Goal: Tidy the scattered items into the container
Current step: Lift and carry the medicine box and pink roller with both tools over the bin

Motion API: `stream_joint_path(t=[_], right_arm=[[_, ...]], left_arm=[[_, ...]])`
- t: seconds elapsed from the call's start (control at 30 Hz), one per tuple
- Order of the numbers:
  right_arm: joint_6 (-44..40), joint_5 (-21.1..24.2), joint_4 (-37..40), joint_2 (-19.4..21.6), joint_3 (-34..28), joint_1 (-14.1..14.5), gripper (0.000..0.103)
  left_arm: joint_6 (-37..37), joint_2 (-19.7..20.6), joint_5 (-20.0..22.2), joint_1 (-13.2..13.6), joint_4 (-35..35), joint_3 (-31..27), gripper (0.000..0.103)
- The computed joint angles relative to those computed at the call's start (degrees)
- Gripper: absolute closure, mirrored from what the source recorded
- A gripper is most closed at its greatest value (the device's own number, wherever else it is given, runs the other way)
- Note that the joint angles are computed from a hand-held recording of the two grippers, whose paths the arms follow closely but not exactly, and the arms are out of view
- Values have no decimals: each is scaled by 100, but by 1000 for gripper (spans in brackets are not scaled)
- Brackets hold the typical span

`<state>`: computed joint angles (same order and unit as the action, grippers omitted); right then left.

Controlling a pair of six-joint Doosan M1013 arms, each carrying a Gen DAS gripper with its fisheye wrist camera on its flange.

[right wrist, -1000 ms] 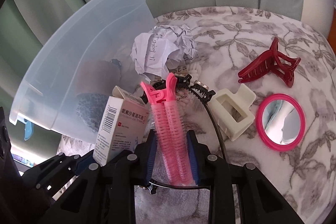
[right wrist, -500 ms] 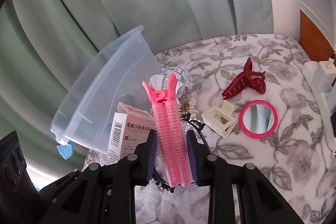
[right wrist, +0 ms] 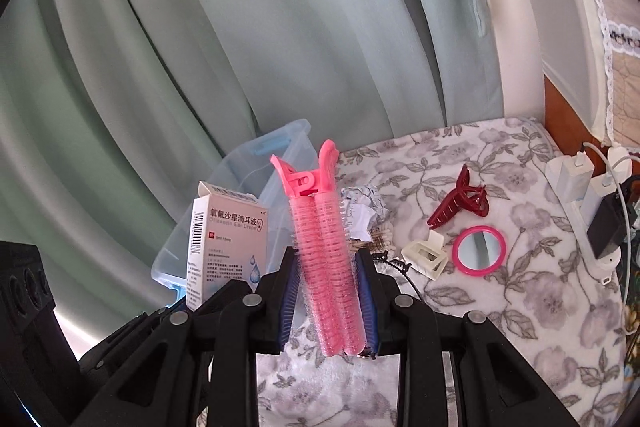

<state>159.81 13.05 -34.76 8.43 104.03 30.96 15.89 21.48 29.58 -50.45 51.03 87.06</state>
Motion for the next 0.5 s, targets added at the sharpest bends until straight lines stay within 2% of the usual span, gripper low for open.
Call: stream_joint_path(t=[0.23,0.37,0.5], right_arm=[[786,15,-1061,-41,-186,250,72],[766,-25,-1170,-17,-296,333,73],[312,-48,-825,42,-437,381,73]], left_arm=[[-705,-264,-157,107,595,249,78],[-1134,-382,-175,180,951,375,78],[-1444,-473,-195,272,1211,472,78]])
